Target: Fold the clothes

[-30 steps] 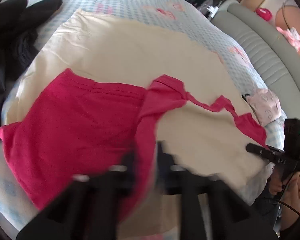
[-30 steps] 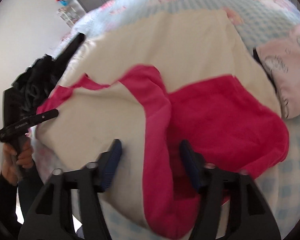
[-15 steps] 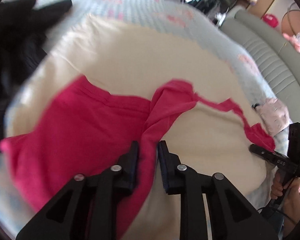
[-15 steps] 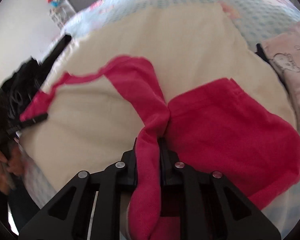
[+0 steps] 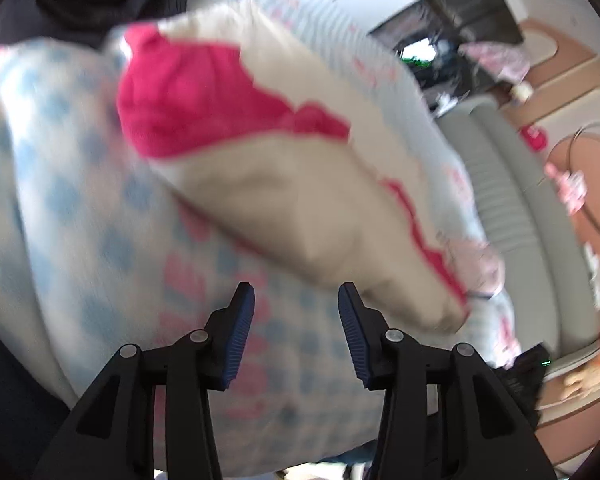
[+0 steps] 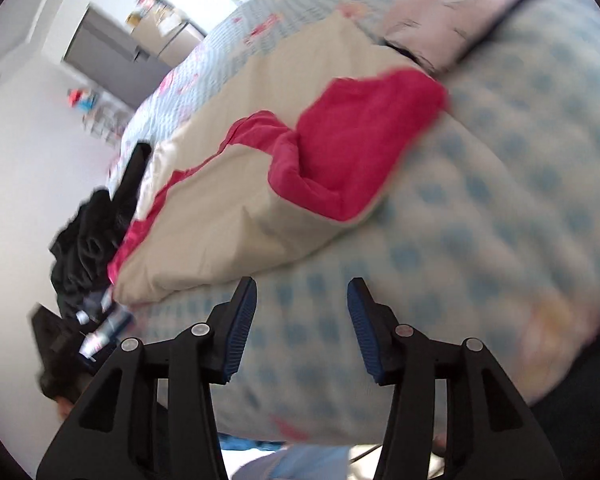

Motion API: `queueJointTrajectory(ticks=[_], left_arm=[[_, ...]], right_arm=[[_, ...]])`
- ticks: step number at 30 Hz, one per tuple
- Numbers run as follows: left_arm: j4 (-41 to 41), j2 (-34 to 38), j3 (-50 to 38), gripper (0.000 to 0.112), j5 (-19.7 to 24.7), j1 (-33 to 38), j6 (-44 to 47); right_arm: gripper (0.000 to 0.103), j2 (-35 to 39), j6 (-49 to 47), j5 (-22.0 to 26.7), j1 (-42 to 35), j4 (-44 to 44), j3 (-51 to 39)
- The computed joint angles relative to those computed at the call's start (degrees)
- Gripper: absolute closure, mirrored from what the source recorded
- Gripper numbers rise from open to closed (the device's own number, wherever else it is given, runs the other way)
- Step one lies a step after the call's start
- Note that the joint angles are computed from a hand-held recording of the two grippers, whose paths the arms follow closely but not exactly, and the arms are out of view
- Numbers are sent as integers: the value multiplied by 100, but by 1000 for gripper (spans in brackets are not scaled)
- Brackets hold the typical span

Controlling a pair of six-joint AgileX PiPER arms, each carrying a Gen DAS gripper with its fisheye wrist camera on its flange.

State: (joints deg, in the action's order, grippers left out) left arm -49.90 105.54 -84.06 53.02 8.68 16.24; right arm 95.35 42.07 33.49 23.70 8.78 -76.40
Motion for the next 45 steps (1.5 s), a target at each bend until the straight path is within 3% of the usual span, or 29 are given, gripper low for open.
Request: queueJointTrajectory(ticks=[5, 7, 10, 15, 18, 19, 20, 23, 24, 27, 30, 33, 34, 35, 38, 40, 45], left_arm=[[-685, 389, -250, 63, -180, -23, 25], [-1214, 568, -363, 57, -222, 59, 244], [-1534, 653, -193, 57, -464, 49, 342], [-1996, 577, 179, 58, -873, 25, 646], [-2027, 800, -127, 56, -629, 4, 675], [-2000, 888, -274, 56, -474, -10, 682], [-1973, 978, -427, 56, -317, -25, 686], [-1897, 1244, -877, 53, 90, -75, 671], [-1871, 1232, -829, 51, -48, -68, 574], [-1786, 1190, -671, 51, -517, -68, 264], [-1198, 1080, -550, 74, -1167, -163, -377], [-264, 1003, -670, 82, -1389, -426, -834], [98, 961, -716, 88, -1457, -529, -1001], [472, 888, -763, 91, -1525, -635, -1132], [900, 636, -903, 97, -1466, -752, -1195], [838, 516, -1027, 98, -1317, -721, -1084], [715, -71, -872, 98, -871, -625, -727]], right_arm=[[50, 391, -1132, 47, -46, 1160, -185], [47, 635, -1294, -79, -16, 1293, -356], [36, 975, -1036, -494, -21, 1173, -545], [36, 1300, 23, -717, 153, 312, -779], [37, 1226, 353, -1019, 225, 34, -675], [46, 1234, 264, -1102, 209, 119, -685], [48, 1240, 101, -1176, 189, 256, -712], [47, 1551, -458, -777, 102, 509, -1277], [46, 1703, -623, -594, 40, 616, -1471], [43, 1948, -923, -631, -145, 1320, -1544], [31, 1875, -642, -1124, -62, 1183, -1294], [27, 2163, 460, -1081, 160, -146, -1670], [35, 2288, 816, -763, 244, -653, -1948], [50, 2397, 1085, -403, 347, -1125, -2249], [78, 2248, 1203, -270, 464, -1541, -2284], [86, 1926, 1359, -325, 496, -1781, -2044], [88, 995, 1919, -475, 682, -2488, -1317]])
